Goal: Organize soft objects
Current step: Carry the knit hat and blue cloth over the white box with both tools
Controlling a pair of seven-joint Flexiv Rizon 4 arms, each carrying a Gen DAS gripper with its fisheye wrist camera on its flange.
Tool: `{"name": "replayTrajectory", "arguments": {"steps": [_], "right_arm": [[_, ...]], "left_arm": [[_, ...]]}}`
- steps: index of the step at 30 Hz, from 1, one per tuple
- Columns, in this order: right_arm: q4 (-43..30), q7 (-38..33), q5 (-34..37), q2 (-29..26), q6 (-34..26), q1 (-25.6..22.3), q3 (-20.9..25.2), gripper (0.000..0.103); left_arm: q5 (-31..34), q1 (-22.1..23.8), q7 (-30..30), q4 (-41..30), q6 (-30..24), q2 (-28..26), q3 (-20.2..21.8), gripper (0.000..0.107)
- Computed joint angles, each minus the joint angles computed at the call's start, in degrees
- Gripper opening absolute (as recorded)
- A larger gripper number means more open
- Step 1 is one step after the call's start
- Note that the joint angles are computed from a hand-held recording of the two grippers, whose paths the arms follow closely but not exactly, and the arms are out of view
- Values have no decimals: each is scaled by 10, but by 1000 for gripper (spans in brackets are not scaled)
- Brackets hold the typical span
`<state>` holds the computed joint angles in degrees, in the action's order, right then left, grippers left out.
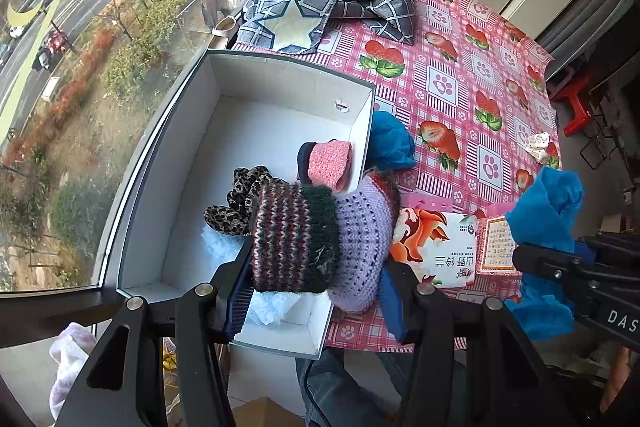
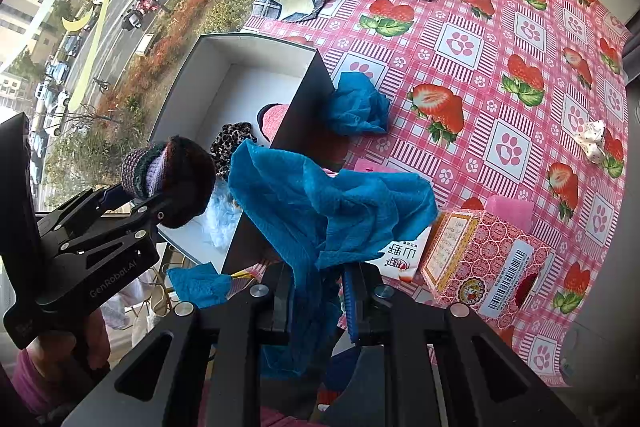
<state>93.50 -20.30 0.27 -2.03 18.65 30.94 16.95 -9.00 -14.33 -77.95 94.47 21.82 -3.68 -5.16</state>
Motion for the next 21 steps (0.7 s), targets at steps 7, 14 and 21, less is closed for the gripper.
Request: {"name": "replayTrajectory", "arguments": {"steps": [7, 14, 21], "right_arm": [[-1, 1, 0, -1, 0, 0, -1, 19], [-1, -1, 1, -2, -1, 0, -1, 19], [-8, -4, 2, -9, -2, 2, -1, 19]], "left_arm": [[-1, 0, 1, 0, 0, 0, 0, 58], [-1, 1, 1, 0, 1, -1, 1, 58], [-3, 6, -1, 3, 2, 0, 4, 58]]}}
